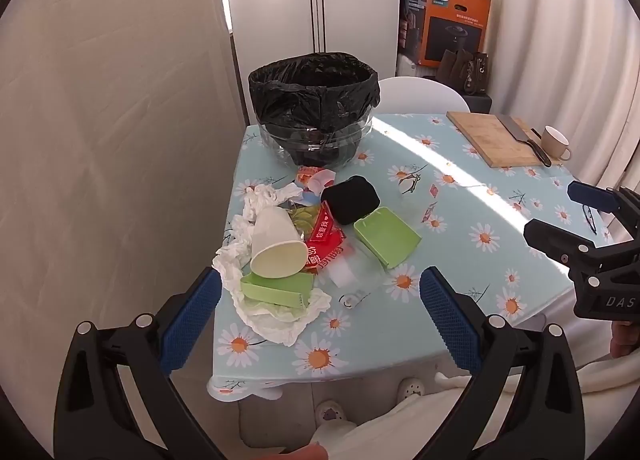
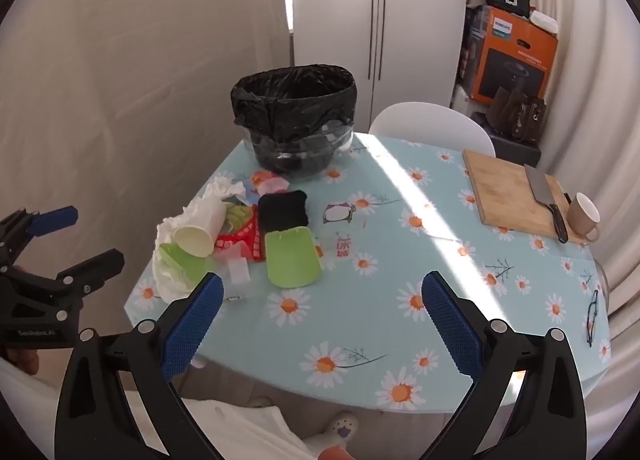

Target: Collect trash

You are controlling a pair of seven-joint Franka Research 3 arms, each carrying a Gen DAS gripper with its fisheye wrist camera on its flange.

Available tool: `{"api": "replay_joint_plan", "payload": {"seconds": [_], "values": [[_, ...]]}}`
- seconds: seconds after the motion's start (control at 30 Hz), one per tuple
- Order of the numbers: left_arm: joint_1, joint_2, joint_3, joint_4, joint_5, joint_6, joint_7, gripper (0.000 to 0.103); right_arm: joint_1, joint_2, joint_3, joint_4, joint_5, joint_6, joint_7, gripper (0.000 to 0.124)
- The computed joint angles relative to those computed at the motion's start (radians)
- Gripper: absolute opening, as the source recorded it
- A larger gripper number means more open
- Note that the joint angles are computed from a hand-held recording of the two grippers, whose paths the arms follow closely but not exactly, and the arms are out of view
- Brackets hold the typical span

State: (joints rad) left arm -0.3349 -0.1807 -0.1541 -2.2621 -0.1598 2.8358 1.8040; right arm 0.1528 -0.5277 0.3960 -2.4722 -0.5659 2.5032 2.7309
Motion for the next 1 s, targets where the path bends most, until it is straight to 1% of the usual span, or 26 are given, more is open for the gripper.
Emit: {"api": "replay_joint_plan", "payload": {"seconds": [0.3, 0.4, 1.0], "values": [[0.014, -0.008, -0.015, -0.016, 0.068, 0.019, -0.075, 0.097, -0.001, -0.024, -0.001, -0.020, 0.004, -0.003, 0.012, 0.095], [0.005, -0.006, -0.006, -0.017, 0.060, 0.023, -0.066, 0.097, -0.002, -0.029, -0.001, -0.023, 0.009, -0.007, 0.004, 0.095], [0.016, -0.004, -0.016, -0.016, 0.116, 0.021, -0.127, 0.097, -0.017, -0.015, -0.001, -0.020, 0.006, 0.017, -0.016, 0.095]]}}
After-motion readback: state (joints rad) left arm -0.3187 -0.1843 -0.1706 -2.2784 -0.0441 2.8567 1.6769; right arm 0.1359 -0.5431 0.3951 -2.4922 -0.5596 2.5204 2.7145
